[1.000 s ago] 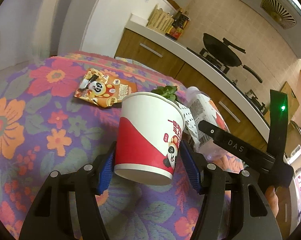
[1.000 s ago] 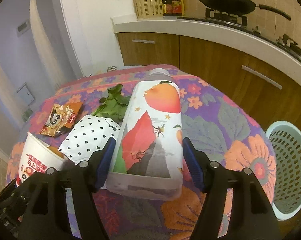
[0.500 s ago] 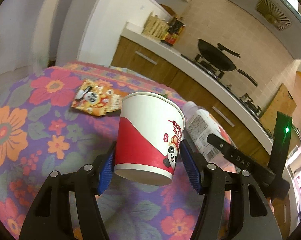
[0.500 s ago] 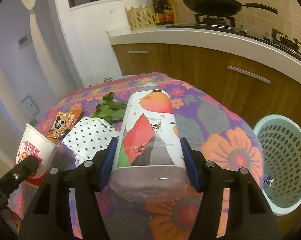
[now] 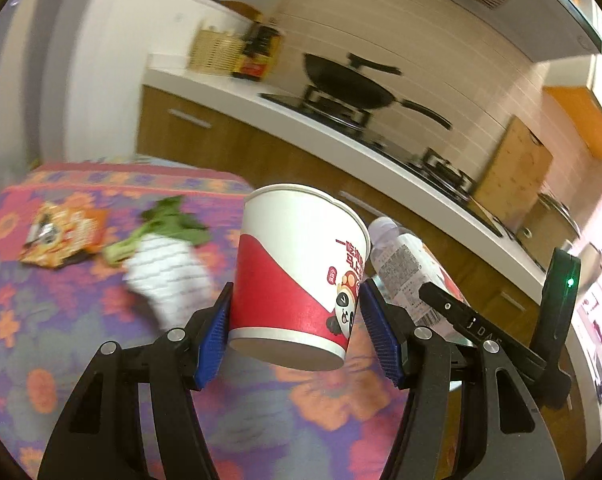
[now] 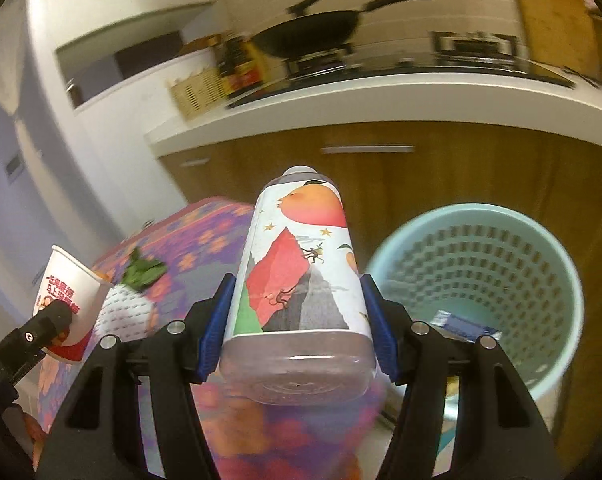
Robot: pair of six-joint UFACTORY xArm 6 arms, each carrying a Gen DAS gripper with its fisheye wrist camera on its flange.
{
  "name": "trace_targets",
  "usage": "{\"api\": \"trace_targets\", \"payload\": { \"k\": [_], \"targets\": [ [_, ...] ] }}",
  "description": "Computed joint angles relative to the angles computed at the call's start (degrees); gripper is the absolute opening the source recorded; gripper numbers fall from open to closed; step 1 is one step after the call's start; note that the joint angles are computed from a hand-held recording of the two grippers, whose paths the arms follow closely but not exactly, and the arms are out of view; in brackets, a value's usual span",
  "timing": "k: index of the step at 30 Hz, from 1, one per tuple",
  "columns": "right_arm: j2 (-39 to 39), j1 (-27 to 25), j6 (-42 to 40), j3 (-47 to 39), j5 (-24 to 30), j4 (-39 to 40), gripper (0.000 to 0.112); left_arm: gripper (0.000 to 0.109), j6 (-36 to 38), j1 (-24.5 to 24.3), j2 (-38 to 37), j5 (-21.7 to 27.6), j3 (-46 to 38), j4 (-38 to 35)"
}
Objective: Collect trash
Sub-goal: 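Carry cup and bottle over the wastebasket and open both tools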
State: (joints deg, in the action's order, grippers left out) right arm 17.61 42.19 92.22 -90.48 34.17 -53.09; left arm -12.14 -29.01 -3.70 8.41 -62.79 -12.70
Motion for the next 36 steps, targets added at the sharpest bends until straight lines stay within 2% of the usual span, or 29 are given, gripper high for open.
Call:
{"api": "trace_targets", "payload": {
  "k": [5,12,18,28,31,36],
  "targets": [
    [-8.4,-3.0,6.4,11.7,1.5,-2.7,0.058,0.06,1.4,-4.1,7.0,3.3,-9.2,1.3],
    [-12.8,-8.4,6.9,20.9,-1.9,2.7,0.058,0.06,5.9,-8.6,19.2,10.6,-24.8,-0.1],
    [-12.1,-11.6,4.1,23.9,-6.1,8.9,0.058,0.06,7.2,-10.1,27.8,15.9,-35.7,-1.2],
    [-10.1,-16.4,-2.8,26.7,-15.6,18.1,0.058,0.06,4.5,-10.6,41.0,26.2,-54.3,2.2],
    [-11.1,-17.6,-1.7,28.7,-19.2,17.7,0.059,0.06,4.0,-10.6,45.0,29.7,-60.2,2.6],
    [-13.1,-17.9,2.1,30.8,-18.8,14.5,0.059,0.061,3.6,-10.7,50.6,35.4,-68.7,3.2]
  ]
}}
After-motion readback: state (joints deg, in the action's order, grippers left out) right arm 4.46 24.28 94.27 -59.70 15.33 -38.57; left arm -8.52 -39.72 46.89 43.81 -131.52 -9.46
